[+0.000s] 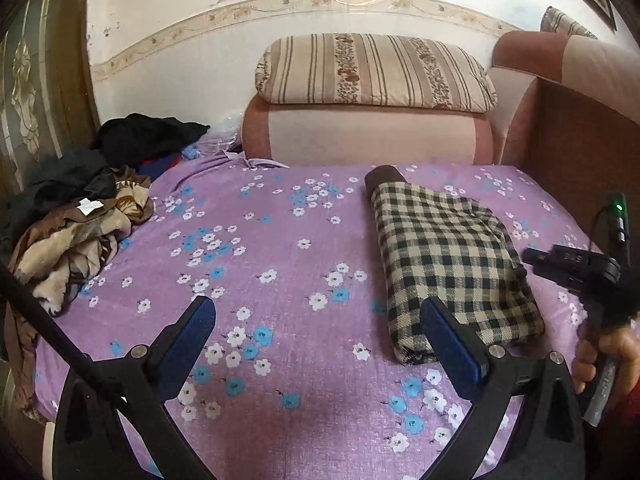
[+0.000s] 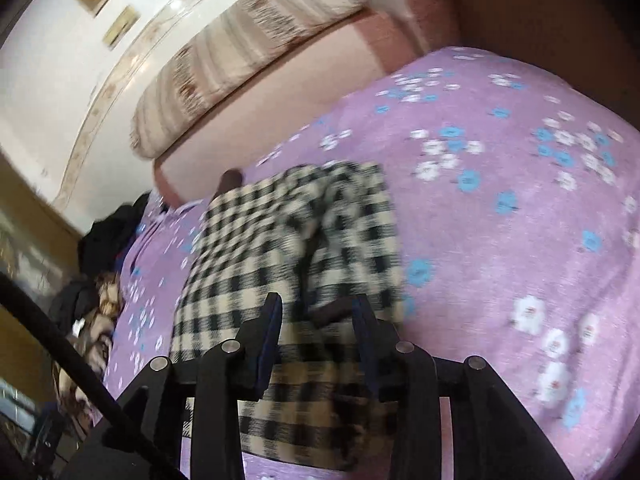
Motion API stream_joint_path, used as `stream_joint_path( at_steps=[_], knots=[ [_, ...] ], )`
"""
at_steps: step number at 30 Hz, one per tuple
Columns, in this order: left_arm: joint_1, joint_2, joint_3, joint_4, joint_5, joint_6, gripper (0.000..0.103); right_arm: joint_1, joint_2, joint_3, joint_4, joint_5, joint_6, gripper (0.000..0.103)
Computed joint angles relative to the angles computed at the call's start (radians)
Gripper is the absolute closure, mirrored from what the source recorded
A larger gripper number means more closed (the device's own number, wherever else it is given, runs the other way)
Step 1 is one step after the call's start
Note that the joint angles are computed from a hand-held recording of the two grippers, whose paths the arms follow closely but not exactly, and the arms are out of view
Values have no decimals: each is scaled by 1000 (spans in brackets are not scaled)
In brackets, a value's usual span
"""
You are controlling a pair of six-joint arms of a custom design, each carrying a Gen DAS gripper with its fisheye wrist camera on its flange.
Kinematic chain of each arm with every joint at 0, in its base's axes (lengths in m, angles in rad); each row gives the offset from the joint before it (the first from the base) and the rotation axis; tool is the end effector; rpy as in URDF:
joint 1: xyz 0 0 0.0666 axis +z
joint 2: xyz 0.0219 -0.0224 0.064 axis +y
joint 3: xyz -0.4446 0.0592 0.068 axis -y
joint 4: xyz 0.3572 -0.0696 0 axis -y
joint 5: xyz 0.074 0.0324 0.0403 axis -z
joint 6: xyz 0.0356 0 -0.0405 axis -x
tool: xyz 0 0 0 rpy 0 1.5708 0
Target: Fold large clothes
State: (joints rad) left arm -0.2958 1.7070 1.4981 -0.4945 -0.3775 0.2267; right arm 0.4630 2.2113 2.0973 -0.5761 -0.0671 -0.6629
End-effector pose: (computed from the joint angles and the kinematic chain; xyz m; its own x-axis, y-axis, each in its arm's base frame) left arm 0.5591 -0.1571 0.4183 -0.6034 -0.0346 -0.7967 -0.1370 0.9887 0.0609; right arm 0.6982 0.3507 0.3359 -0.7517 0.3110 -0.5816 -0.0372 0.8604 0.5082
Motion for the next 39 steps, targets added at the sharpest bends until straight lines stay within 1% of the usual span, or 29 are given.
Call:
stream_joint_path(
  at_steps=[1,2,4,5,6,7,9,10,11,12,15,17,20,22,25,29,31,35,38,39],
  knots=[
    [0,1,1,-2,14,0,1,4,7,13,-8,-10,9,64],
    [0,2,4,-5,20,-2,1,9,29,55,-45,-13,19,64],
    [-4,-1,1,4,16,-7,1,16,62,115,-117,15,31,64],
    [-7,-8,-9,25,13,-14,1,20,73,134,-144,32,36,64],
    [-10,-13,-16,42,7,-17,1,22,74,134,-152,38,37,64],
    [-12,-19,-23,57,0,-20,1,25,68,124,-155,43,40,64],
    [-14,-30,-33,83,9,-21,1,39,37,83,-171,99,71,63],
    [-11,-32,-32,85,28,-21,1,53,19,64,-192,146,89,62],
    [-8,-33,-28,75,56,-21,1,59,6,45,-199,168,96,56],
    [-9,-29,-18,53,66,-19,1,67,-12,20,-202,191,103,52],
    [-13,-16,2,-12,88,-9,1,99,-98,-133,-141,250,90,46],
    [-15,-10,0,-42,116,19,1,122,-145,-222,-131,287,55,45],
    [-21,-10,-21,-67,142,61,1,149,-190,-302,-156,314,8,45],
    [-29,-13,-39,-80,150,82,1,171,-214,-336,-175,333,-9,45],
    [-38,-19,-64,-95,161,108,1,204,-233,-348,-212,392,-5,43],
    [-49,-38,-95,-98,169,122,1,247,-259,-357,-242,526,38,39],
    [-49,-47,-104,-95,168,126,1,260,-267,-355,-255,569,43,39],
    [-46,-72,-123,-87,163,145,1,269,-269,-330,-299,596,40,38],
    [-42,-89,-137,-77,166,157,1,279,-270,-316,-314,616,44,38],
    [-43,-93,-139,-75,166,159,1,283,-269,-312,-319,627,48,36]
  ],
)
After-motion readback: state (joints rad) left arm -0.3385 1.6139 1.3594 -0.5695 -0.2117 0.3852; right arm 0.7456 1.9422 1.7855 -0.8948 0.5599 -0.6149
